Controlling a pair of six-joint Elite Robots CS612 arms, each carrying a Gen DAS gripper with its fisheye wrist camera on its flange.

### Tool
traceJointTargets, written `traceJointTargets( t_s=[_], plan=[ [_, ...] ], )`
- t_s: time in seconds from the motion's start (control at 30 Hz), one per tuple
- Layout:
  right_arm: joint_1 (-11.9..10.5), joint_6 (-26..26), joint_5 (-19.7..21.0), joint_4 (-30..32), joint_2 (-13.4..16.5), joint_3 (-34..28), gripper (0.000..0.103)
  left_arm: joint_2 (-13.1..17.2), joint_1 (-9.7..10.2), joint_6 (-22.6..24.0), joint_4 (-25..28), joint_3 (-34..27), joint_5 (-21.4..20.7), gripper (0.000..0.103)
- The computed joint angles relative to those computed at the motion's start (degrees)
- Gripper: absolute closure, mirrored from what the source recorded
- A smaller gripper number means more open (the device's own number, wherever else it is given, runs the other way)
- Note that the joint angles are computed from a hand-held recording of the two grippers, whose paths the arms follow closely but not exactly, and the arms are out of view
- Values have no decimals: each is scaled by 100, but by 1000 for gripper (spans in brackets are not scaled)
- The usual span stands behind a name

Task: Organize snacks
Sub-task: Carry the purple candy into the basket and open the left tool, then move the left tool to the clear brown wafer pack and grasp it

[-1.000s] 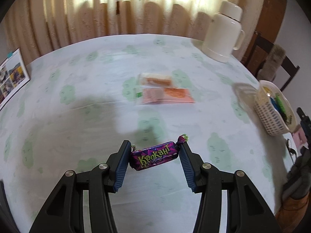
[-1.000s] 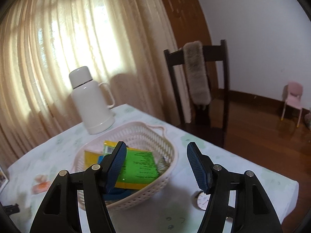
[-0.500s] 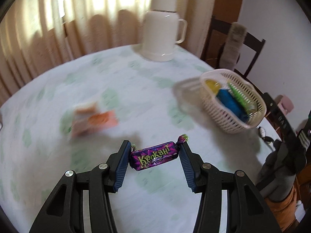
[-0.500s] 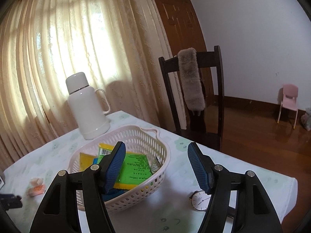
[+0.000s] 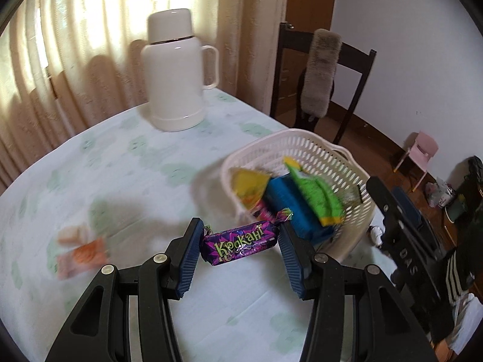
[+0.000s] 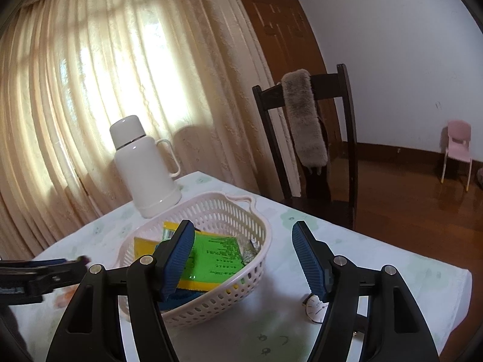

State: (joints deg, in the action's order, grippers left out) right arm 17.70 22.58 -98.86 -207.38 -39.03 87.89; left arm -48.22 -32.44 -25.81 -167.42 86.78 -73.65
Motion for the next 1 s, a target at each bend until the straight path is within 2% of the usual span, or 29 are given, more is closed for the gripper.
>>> traceJointTargets(
  t_s=[0.13, 0.2, 0.4, 0.73, 1.0],
  plan=[
    [-12, 86, 31, 130, -4, -21, 35, 184, 25, 32, -118, -222, -133, 52],
    [-6, 60, 30, 137, -1, -28, 35, 246, 46, -53, -169, -280, -189, 40],
    [-1, 50, 15, 116, -2, -11, 35, 188, 112, -371, -276, -111, -244, 39],
    [-23, 80, -31, 103, 4, -3, 35, -30, 11, -427, -176, 258, 615, 39],
    [-13, 112, -152, 109, -1, 10, 35, -134, -27, -474, -59, 442, 999, 38]
  ],
)
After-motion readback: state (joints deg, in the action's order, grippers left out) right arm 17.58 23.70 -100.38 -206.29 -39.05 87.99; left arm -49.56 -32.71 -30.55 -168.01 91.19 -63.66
